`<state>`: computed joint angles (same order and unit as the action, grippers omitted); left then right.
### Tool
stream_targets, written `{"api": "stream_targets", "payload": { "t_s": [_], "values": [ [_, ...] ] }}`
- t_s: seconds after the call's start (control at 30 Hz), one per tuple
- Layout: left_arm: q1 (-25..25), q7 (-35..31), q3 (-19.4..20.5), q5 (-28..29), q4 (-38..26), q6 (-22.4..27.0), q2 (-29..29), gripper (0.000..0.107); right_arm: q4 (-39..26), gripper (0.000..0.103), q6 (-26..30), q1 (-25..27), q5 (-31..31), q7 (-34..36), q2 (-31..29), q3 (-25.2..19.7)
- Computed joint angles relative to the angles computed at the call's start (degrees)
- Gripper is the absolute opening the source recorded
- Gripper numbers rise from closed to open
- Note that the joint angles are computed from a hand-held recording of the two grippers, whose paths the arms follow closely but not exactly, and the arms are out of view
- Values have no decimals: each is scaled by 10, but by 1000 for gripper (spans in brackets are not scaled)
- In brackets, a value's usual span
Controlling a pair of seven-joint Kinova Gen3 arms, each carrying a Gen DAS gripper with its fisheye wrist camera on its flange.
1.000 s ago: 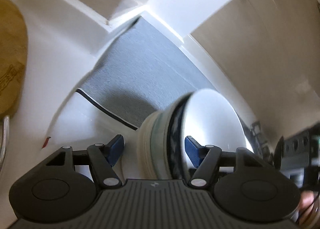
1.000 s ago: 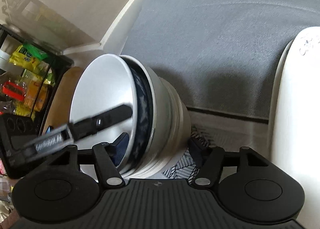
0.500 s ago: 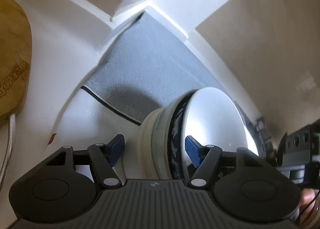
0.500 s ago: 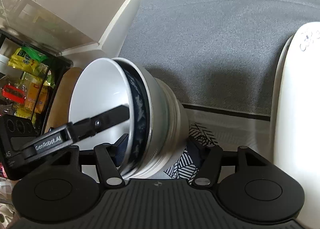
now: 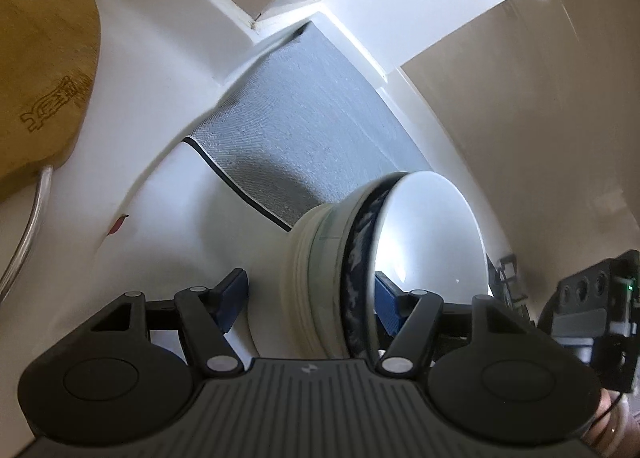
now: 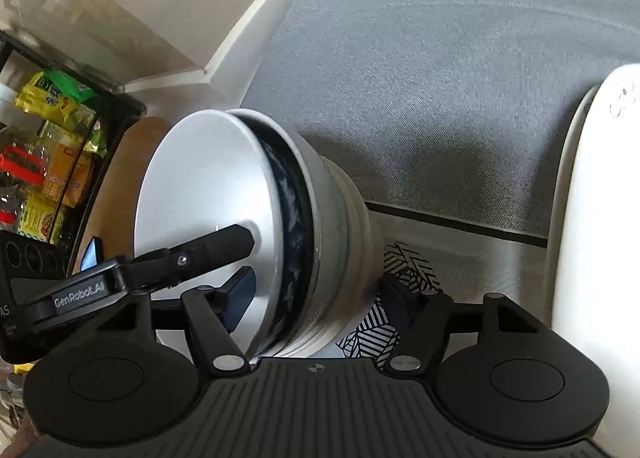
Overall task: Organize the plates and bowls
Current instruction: 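Carry the bowl stack with both grippers over the white plate stack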
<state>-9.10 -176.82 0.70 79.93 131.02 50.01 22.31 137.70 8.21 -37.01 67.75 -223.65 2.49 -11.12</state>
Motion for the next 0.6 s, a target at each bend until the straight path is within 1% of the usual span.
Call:
{"api": "stream_targets", "payload": {
  "t_s": [0.07,0.1,0.23,0.47,0.53,0.6],
  "values": [
    [2,3,0,3,2,-4,-5,71,-8,67,16,-1,-33,36,1,-9],
    [3,4,0,7,3,-5,-6,71,-9,66,19,-3,-37,43,0,-9],
    [5,11,-2,8,5,-6,-11,71,-9,65,15,-3,-35,42,0,-6],
    [4,8,-6,14,14,-3,-21,72,-9,65,15,2,-84,86,-7,-10],
    [5,9,-7,14,14,0,-23,72,-7,65,13,5,-90,90,-11,-10],
    [5,8,-7,15,15,1,-23,72,-7,65,11,13,-114,115,-13,-12]
  ]
}}
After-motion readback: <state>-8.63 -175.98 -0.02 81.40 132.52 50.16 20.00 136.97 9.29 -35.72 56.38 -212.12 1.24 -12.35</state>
